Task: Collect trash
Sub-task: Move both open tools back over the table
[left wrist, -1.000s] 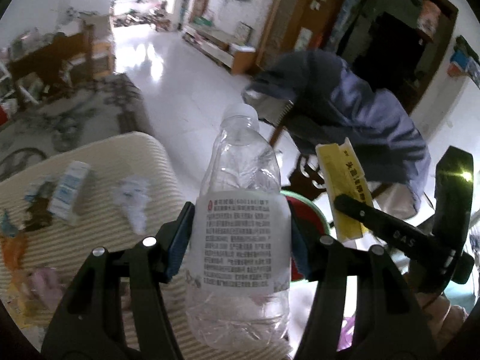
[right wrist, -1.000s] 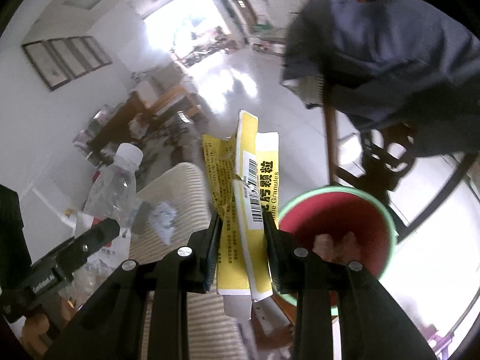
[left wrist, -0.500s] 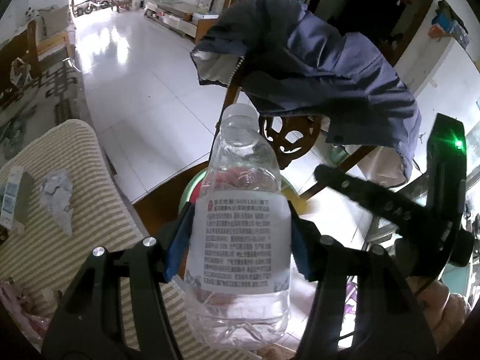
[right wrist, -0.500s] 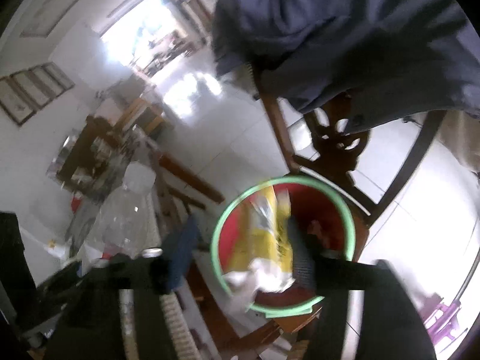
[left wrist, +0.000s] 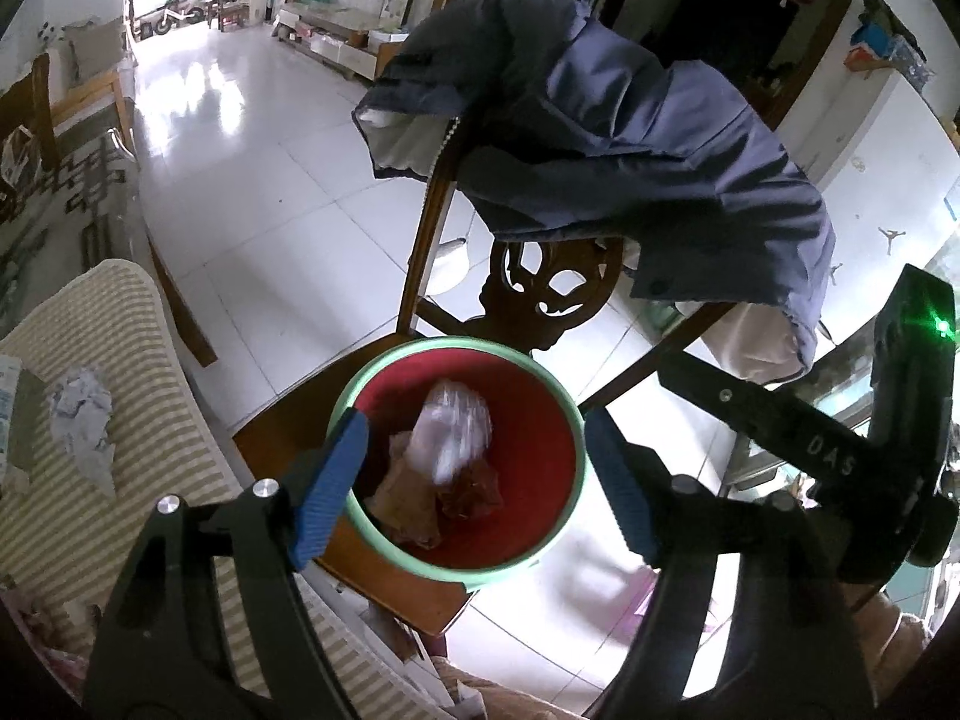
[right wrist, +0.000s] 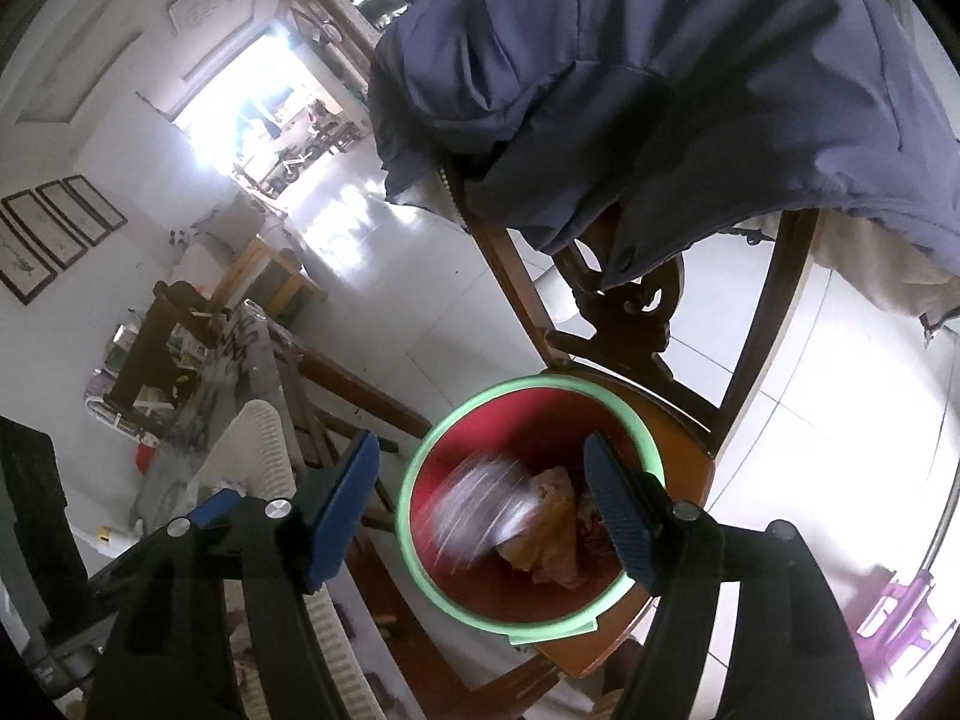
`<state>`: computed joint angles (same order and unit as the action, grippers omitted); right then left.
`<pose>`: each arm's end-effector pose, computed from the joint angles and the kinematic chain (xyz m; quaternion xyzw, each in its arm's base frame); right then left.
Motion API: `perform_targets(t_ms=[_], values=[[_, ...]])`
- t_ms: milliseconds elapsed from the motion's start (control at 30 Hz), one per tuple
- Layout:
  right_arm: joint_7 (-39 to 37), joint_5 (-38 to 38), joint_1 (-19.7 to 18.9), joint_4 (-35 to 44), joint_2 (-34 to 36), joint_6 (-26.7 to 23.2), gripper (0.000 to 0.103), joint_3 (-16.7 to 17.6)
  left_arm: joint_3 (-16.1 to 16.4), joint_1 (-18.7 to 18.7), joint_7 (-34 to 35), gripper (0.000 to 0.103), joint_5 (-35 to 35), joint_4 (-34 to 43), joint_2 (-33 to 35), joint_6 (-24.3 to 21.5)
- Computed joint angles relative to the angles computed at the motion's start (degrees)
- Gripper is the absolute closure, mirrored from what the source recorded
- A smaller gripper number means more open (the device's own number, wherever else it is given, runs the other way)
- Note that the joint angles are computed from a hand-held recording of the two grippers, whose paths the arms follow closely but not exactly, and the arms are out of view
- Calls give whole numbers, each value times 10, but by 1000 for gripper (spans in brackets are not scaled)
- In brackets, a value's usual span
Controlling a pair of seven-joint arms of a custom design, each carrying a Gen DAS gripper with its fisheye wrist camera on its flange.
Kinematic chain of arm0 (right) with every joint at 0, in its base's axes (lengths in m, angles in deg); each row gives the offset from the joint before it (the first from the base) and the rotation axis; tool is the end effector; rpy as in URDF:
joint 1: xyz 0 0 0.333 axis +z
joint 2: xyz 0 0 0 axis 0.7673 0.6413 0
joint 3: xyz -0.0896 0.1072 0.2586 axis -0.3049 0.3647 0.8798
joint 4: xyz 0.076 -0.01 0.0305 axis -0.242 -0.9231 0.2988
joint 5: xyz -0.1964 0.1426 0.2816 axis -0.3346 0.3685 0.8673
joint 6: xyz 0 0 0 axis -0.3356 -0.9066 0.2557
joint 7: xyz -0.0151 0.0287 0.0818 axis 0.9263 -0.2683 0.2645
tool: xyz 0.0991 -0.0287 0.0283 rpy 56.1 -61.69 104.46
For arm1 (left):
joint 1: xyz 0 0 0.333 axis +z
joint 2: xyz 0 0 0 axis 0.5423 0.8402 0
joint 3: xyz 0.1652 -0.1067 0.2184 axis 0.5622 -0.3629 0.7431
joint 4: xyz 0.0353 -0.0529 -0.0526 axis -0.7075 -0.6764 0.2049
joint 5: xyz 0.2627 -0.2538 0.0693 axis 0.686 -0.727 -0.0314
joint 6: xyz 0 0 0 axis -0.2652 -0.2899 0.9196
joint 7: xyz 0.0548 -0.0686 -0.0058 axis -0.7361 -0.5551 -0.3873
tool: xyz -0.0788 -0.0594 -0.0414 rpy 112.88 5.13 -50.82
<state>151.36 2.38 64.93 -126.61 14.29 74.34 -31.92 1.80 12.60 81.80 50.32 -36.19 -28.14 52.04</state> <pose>0.4749 0.1982 0.5689 -0.4805 0.7952 -0.0870 0.3594 0.5391 -0.3702 0.5782 -0.5269 0.7888 -0.3118 0.0542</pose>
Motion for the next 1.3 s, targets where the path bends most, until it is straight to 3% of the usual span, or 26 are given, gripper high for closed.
perform_targets(t_ms=[367,867,1100,1300], values=[[-32,-12,33,89,71,-6,29,14,19,26,-20,31,23,-123,-111,63],[-55,-29,149,329,255,-65,24,27,87,136,-48,31,38,-368,-334,88],[-18,-61,233,474,356,-135,22,19,154,187,62,28,21,-454,-420,61],[6,-62,283,555,411,-172,22,10,200,218,203,19,6,-482,-443,16]])
